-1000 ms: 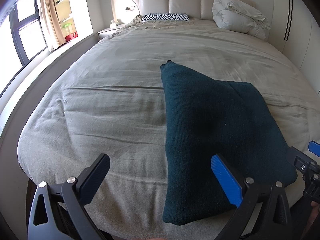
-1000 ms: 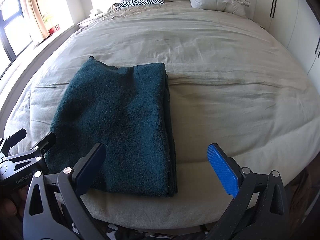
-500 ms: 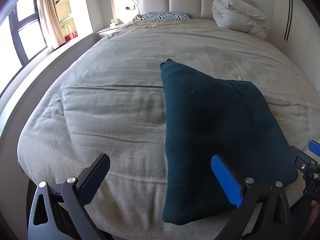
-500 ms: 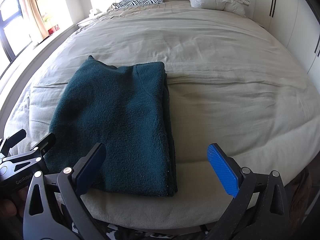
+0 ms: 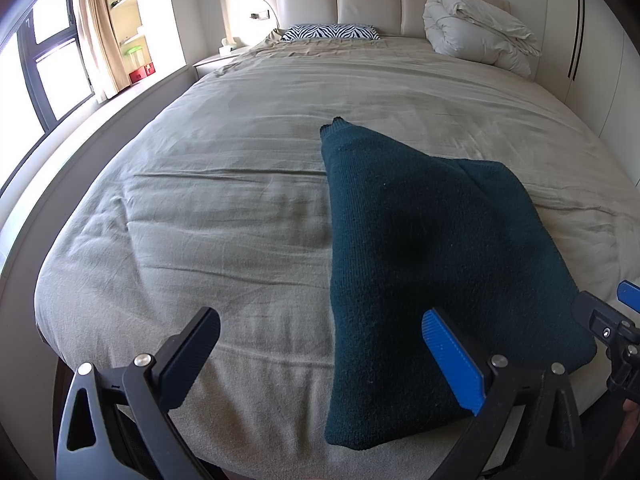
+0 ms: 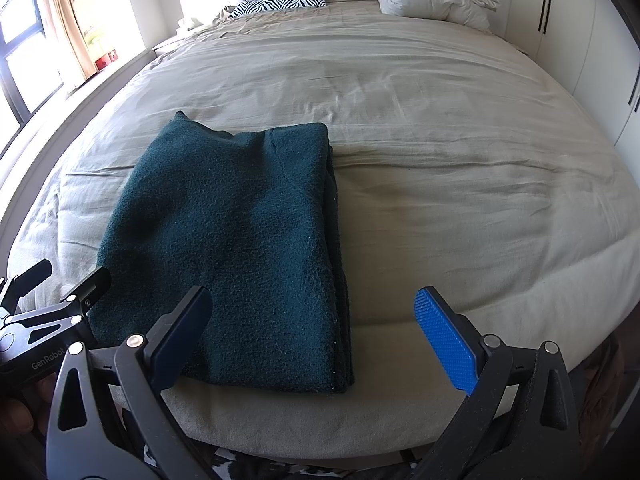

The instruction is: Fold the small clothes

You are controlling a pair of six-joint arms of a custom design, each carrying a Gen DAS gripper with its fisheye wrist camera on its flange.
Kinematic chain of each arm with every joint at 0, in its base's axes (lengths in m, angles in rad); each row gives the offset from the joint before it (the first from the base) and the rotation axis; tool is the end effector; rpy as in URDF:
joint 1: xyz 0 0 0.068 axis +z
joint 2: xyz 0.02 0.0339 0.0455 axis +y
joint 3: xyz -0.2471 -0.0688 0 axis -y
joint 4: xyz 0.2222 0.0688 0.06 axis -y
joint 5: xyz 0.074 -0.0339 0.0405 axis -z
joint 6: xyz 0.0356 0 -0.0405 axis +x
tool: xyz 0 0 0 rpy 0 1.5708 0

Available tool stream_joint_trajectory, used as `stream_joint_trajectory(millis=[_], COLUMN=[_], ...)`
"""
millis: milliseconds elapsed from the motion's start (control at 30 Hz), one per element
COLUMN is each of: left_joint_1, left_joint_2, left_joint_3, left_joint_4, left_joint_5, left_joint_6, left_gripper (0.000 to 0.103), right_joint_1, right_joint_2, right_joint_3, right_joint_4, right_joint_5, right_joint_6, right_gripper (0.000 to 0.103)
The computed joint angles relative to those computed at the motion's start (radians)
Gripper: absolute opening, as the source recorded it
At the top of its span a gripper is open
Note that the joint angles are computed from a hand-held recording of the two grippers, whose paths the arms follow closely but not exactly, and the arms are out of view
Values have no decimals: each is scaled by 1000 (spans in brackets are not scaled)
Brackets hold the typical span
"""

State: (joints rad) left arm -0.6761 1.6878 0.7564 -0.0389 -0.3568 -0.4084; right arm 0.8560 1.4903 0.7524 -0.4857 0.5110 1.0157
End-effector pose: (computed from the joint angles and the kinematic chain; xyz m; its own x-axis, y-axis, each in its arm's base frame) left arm 0.2342 -0.1719 0.1278 -0.7624 0.1345 -0.6330 0.1413 0.9892 0.0401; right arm 0.1709 0.1703 0.1559 -0.7920 0.2184 -0.5701 0.2341 0.9711 0.0468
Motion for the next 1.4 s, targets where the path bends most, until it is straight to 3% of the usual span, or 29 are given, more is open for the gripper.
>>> stream_joint_trajectory(millis=[1400], left_joint_1=[14], left_joint_2=[4], left_joint_3=[-6], left_joint_4=[9], left_joint_5=[15], left_joint_6=[15], left_gripper=[103], right_joint_1=[-1], right_joint_2=[-5], right_joint_3=[-14], right_joint_4=[9], right_joint_5=[-3], right_joint_6=[1], right_gripper=[103])
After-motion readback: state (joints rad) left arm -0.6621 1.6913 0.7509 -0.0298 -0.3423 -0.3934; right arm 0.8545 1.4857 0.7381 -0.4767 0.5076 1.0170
